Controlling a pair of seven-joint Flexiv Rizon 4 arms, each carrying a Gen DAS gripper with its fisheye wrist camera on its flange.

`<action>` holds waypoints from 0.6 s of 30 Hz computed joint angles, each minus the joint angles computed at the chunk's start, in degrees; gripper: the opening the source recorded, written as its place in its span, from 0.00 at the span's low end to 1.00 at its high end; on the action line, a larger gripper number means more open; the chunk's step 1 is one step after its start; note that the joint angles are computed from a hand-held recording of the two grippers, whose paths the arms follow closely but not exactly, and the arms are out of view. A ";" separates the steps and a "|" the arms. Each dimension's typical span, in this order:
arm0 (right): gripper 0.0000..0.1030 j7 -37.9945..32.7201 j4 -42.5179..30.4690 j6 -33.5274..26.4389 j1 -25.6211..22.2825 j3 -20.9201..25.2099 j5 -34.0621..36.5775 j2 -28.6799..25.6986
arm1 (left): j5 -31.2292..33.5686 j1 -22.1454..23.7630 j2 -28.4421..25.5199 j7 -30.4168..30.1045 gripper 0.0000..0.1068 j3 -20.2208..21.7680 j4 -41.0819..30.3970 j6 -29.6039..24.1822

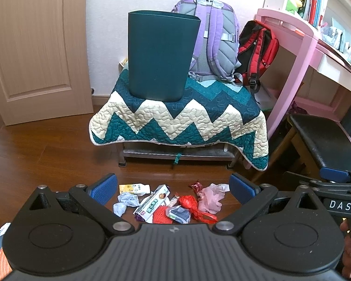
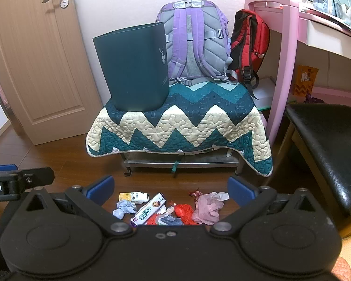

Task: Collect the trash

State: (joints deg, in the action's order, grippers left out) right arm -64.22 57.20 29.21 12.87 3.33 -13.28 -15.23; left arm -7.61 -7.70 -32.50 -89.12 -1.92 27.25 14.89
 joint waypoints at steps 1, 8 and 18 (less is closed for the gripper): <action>1.00 -0.01 -0.07 -0.05 0.00 -0.01 0.00 -0.02 | -0.04 0.03 0.09 -0.02 0.96 -0.02 0.15 0.07; 1.00 -0.17 -0.42 -0.09 0.05 -0.04 -0.10 -0.17 | 0.11 -0.23 0.11 -0.13 0.96 -0.02 0.02 0.14; 1.00 -0.02 -0.50 -0.09 0.25 -0.07 -0.34 -0.15 | -0.03 0.00 2.02 0.07 0.96 -0.15 3.73 3.82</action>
State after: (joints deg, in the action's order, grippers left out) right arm -64.24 56.70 29.12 13.12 3.26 -13.63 -15.38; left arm -7.64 -7.70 -30.48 -89.05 -2.07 30.98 18.71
